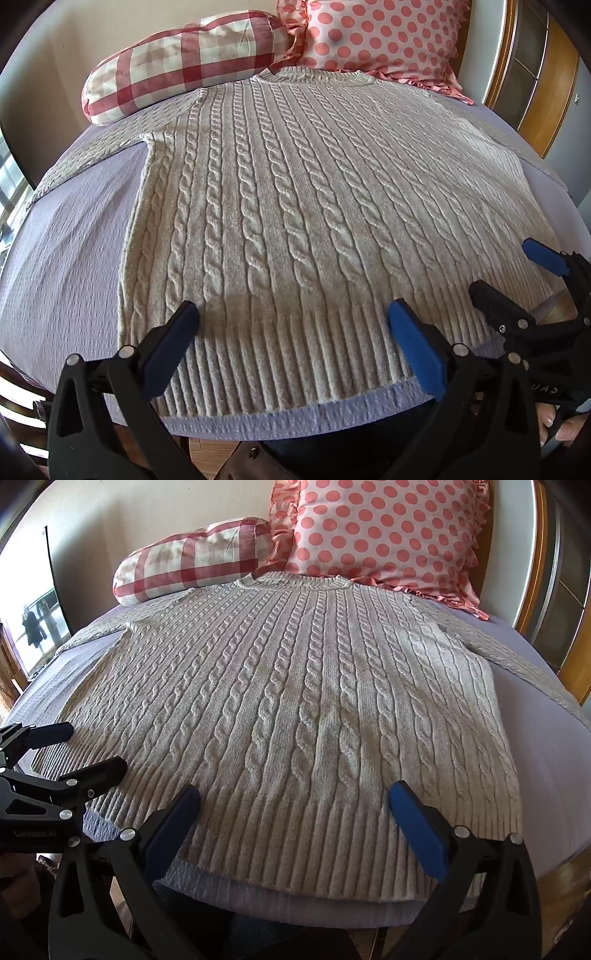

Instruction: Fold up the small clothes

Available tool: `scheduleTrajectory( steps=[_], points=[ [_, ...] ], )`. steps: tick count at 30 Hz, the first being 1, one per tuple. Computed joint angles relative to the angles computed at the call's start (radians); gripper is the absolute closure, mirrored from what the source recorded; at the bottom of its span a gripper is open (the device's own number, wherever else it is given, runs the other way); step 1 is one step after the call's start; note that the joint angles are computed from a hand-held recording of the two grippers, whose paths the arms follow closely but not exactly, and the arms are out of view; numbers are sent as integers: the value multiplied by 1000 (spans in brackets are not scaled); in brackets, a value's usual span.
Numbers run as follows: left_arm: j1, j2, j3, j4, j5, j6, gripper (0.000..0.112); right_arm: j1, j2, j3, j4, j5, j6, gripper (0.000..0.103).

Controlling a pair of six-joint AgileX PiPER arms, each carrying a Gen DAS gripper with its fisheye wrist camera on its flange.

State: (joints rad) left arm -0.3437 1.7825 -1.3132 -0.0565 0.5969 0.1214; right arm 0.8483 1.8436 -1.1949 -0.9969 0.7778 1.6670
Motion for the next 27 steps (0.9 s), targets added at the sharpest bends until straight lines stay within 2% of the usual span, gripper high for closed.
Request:
scheduleTrajectory(
  steps=[27],
  points=[
    [0, 0, -1, 0, 1, 0, 11, -1, 1, -3, 9, 2, -10, 2]
  ],
)
